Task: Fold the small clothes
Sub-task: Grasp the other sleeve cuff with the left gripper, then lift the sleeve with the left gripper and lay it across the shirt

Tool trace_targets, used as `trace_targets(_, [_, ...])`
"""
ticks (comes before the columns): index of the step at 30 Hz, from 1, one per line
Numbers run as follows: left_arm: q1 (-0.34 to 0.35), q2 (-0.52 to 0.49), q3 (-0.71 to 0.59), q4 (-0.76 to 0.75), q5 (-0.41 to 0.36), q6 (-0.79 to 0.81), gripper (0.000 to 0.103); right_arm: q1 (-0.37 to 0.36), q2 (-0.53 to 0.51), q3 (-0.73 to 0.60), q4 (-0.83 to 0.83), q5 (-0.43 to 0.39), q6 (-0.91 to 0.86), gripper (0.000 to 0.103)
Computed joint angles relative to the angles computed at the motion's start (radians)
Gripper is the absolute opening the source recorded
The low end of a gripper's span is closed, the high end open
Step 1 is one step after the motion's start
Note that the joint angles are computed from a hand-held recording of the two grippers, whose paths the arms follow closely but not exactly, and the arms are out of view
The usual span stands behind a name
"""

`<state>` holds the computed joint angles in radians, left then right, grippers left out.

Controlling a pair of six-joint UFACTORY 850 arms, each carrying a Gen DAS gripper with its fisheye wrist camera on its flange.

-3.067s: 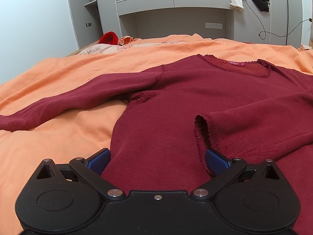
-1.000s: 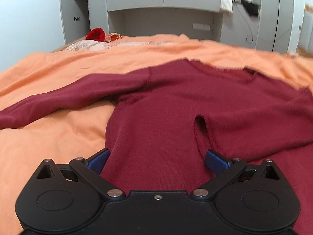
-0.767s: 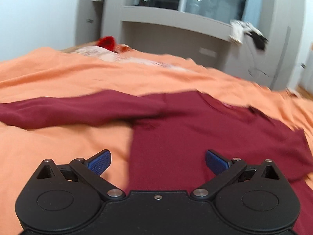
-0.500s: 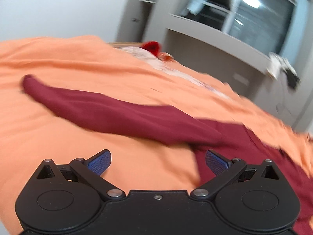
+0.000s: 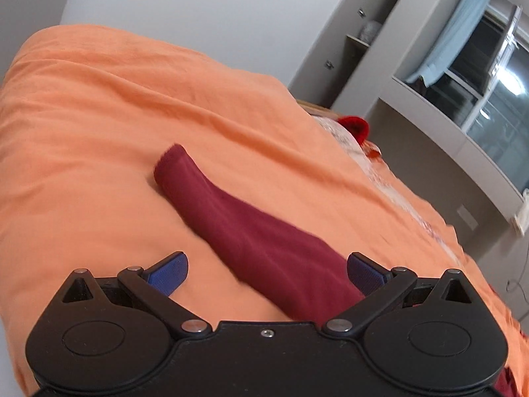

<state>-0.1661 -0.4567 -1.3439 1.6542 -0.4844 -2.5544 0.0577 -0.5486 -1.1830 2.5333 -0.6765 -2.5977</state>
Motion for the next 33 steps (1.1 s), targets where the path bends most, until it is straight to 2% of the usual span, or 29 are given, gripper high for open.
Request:
trace_targets(4, [0.014,-0.040,-0.046,-0.066,-0.031,0.009,0.102,0.000,-0.008,-0.005,-0.017,0.009,0.017,0.103])
trace_targets(6, [0.014,-0.069,-0.087,-0.162,-0.053,0.089,0.101,-0.001,-0.013,-0.011,-0.034,0.017,0.031,0.103])
trace_targets(8, [0.009,-0.092,-0.122,-0.215,-0.096,0.159,0.096,-0.002,-0.020,-0.018,-0.053,0.025,0.047,0.103])
trace_targets(11, [0.011,-0.121,-0.162,-0.245,-0.129,0.185,0.068,-0.004,-0.027,-0.028,-0.085,0.036,0.085,0.103])
trace_targets(12, [0.015,-0.122,-0.161,-0.244,-0.125,0.169,0.046,-0.005,-0.028,-0.029,-0.091,0.036,0.095,0.103])
trace_targets(13, [0.019,-0.124,-0.163,-0.253,-0.122,0.158,0.015,-0.007,-0.029,-0.029,-0.097,0.035,0.105,0.103])
trace_targets(14, [0.022,-0.125,-0.163,-0.274,-0.119,0.154,0.005,-0.007,-0.030,-0.029,-0.098,0.035,0.112,0.103])
trace_targets(16, [0.023,-0.117,-0.147,-0.232,-0.118,0.068,0.007,-0.009,-0.029,-0.027,-0.095,0.031,0.119,0.103])
trace_targets(20, [-0.015,-0.113,-0.150,-0.084,-0.217,-0.016,0.007,-0.009,-0.025,-0.020,-0.086,0.023,0.118,0.103])
trace_targets(26, [-0.101,-0.084,-0.126,0.244,-0.349,-0.088,0.007,-0.010,-0.019,-0.010,-0.071,0.015,0.109,0.103])
trace_targets(29, [-0.146,-0.056,-0.105,0.408,-0.353,-0.138,0.007,-0.008,-0.016,-0.006,-0.052,0.016,0.095,0.103])
trace_targets(33, [-0.201,-0.032,-0.098,0.618,-0.293,-0.181,0.007,-0.005,-0.009,0.004,-0.014,0.009,0.063,0.103])
